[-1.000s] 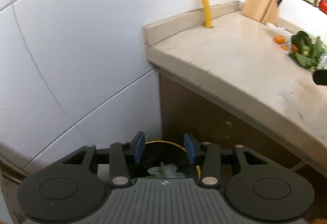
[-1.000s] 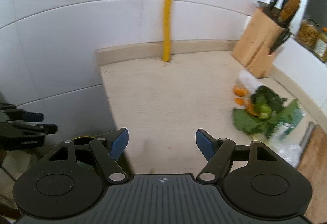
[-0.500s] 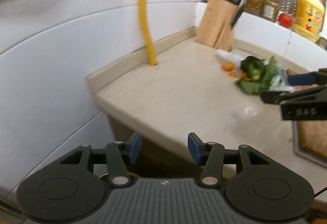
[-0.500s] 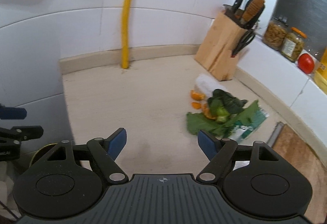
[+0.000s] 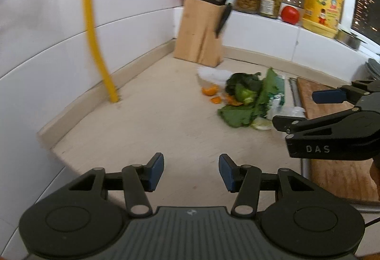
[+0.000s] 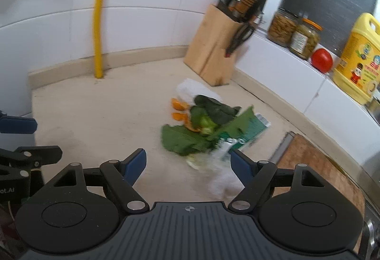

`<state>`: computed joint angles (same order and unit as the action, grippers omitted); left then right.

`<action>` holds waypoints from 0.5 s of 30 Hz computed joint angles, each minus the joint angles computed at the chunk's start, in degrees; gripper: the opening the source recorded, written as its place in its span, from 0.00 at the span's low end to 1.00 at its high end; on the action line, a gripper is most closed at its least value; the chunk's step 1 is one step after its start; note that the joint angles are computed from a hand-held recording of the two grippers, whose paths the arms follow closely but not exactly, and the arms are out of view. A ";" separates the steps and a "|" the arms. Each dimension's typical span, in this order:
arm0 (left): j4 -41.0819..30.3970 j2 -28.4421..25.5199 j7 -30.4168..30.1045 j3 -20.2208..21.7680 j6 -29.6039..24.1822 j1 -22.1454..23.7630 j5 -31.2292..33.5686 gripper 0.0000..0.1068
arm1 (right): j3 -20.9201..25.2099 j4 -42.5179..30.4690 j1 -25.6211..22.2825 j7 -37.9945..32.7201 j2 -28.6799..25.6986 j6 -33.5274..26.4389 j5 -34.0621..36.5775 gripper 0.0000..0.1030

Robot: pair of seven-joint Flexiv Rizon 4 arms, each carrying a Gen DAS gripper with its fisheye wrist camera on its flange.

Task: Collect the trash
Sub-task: 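Raise both grippers back up to the counter pile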

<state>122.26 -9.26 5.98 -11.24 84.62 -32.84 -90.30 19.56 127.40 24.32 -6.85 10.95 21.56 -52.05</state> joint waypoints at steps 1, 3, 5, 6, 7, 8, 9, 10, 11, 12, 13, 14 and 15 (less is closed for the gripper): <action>-0.26 -0.43 -0.78 -0.20 0.38 -0.15 1.20 0.42 | -0.05 0.35 -0.15 -0.12 0.47 -0.20 0.26 0.81; -0.88 -1.16 -1.36 -0.76 1.06 -0.41 2.46 0.42 | -0.11 0.86 -0.48 -0.26 1.14 -0.37 0.75 0.81; -1.15 -1.72 -3.68 -1.08 0.94 -0.21 5.59 0.42 | -0.19 1.47 -0.90 -0.52 1.92 -0.39 1.41 0.81; -1.37 -2.10 -4.91 -1.37 1.15 -0.05 7.22 0.42 | -0.18 1.72 -1.11 -0.62 2.20 -0.41 1.58 0.81; -1.59 -2.44 -5.50 -1.78 1.48 0.13 8.07 0.42 | -0.22 2.05 -1.37 -0.71 2.56 -0.46 1.83 0.81; -1.82 -2.83 -6.33 -2.15 1.73 0.33 9.19 0.42 | -0.25 2.27 -1.61 -0.75 2.84 -0.46 2.10 0.81; -1.94 -3.08 -7.28 -2.48 1.66 0.65 10.35 0.42 | -0.32 2.54 -1.87 -0.83 3.18 -0.35 2.37 0.81; -1.99 -3.30 -8.49 -2.75 1.50 1.01 11.71 0.42 | -0.35 2.76 -2.12 -0.91 3.42 -0.24 2.51 0.81; -2.05 -3.60 -10.35 -2.92 1.29 1.39 13.72 0.42 | -0.40 2.97 -2.37 -1.03 3.63 -0.16 2.65 0.81; -2.07 -3.93 -12.53 -3.03 1.11 1.82 16.19 0.42 | -0.49 3.15 -2.64 -1.25 3.81 0.00 2.74 0.81; -2.09 -4.23 -14.76 -3.15 0.92 2.33 18.73 0.42 | -0.56 3.31 -2.89 -1.42 3.96 0.12 2.85 0.81; -2.17 -4.55 -17.07 -3.17 0.58 2.79 21.36 0.42 | -0.67 3.52 -3.18 -1.57 4.14 0.33 2.93 0.81; -2.32 -4.88 -19.49 -3.06 0.06 3.21 24.08 0.42 | -0.74 3.67 -3.43 -1.66 4.25 0.53 3.00 0.81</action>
